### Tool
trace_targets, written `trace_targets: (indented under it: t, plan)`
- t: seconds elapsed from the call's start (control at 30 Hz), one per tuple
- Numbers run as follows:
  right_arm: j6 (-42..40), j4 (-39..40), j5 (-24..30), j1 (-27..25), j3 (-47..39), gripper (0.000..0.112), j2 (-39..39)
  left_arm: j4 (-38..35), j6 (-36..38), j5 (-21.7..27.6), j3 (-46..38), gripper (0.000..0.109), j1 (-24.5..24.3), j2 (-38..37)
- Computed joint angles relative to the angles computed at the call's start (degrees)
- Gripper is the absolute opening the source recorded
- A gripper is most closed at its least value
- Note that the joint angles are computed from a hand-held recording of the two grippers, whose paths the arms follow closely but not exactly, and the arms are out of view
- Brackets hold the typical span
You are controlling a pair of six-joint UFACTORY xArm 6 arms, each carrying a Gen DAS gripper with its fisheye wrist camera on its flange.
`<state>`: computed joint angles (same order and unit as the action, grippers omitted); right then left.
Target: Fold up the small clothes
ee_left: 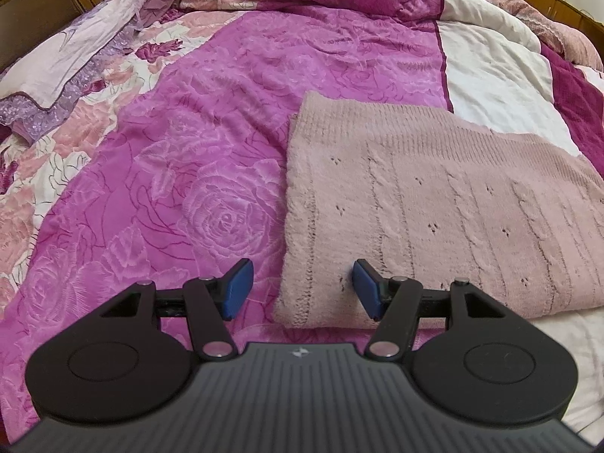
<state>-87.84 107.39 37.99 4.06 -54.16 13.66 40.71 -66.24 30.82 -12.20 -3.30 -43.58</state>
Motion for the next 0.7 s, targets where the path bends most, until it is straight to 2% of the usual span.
trace_targets:
  t: [0.27, 0.43, 0.7]
  plan:
    - [1.3, -1.48, 1.97, 1.35, 1.32, 0.029, -4.47, -2.5, 3.38, 2.83, 0.4, 0.066, 0.37, -3.32]
    - [-2.13, 0.13, -0.07, 4.18, 2.01, 0.029, -7.02, -3.9, 5.4, 3.82, 1.22, 0.066, 1.29, -5.66]
    - [-2.45, -0.1, -0.72, 9.0, 1.48, 0.028, -9.81, -6.05, 10.35, 4.36, 1.99, 0.066, 4.87, -8.97]
